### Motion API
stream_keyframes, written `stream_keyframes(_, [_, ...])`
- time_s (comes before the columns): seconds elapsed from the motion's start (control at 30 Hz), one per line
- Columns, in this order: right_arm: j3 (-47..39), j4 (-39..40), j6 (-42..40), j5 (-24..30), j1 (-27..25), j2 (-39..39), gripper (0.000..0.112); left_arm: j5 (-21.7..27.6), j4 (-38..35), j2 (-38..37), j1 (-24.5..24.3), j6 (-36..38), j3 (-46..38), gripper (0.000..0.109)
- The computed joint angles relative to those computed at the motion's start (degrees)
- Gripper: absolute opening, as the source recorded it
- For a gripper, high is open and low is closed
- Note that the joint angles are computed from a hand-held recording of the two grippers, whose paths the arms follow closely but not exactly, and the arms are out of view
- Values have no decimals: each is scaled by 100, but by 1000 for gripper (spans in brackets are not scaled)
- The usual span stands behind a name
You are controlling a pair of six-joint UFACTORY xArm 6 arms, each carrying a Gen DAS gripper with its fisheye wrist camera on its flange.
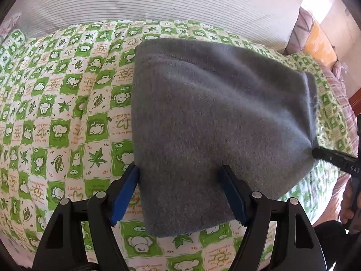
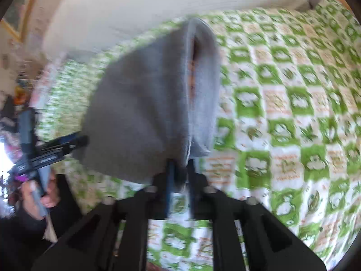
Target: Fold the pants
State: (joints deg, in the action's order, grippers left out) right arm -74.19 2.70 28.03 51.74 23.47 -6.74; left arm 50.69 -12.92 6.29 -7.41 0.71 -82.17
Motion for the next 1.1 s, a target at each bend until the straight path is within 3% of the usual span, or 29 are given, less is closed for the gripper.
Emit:
stream_keyframes(0.17, [-252, -1127, 684, -422, 91, -183, 35, 59, 92, 155, 115, 5, -489, 75])
stream_keyframes(0.27, [-285, -672, 288, -1208, 24, -83, 35, 81, 180, 418, 76, -47, -914, 75])
stream_keyframes(0.33, [-539, -271, -146, -1408, 33, 257, 36, 24, 273, 623, 6, -87, -1159, 75])
stream_keyframes(0.47, [-1350, -519, -250, -1111, 39, 1138, 36, 230, 496, 1350, -102, -189, -2000, 75])
stream_keyframes(0.6, [-1908, -740, 2, -677, -198, 1768, 40, 1001, 692, 2320, -119, -394, -3208, 75])
stream_keyframes(0.67, [-1954, -562, 19, -623, -353, 1946, 40, 1144, 733, 2583, -109, -451, -3457, 80])
stream_keyframes(0.73, [-1783, -165, -105, -813, -467, 2013, 40, 1094, 677, 2585, -90, -432, -3397, 80])
stream_keyframes(0.87, [-1398, 70, -203, -1195, -449, 1684, 41, 658, 436, 1849, 20, -384, -2438, 80])
stream_keyframes(0.93, [-1173, -100, -47, -1303, -393, 1416, 50, 481, 145, 1471, 127, -289, -1930, 80])
stream_keyframes(1.0, [-837, -638, 236, -1334, -262, 1072, 69, 287, -82, 1041, 252, -239, -1344, 80])
stream_keyframes(1.03, [-715, -852, 305, -1296, -209, 961, 72, 204, -154, 857, 288, -209, -1085, 80])
stream_keyframes(1.1, [-549, -1360, 410, -846, -64, 797, 78, 181, -128, 671, 333, -185, -775, 80])
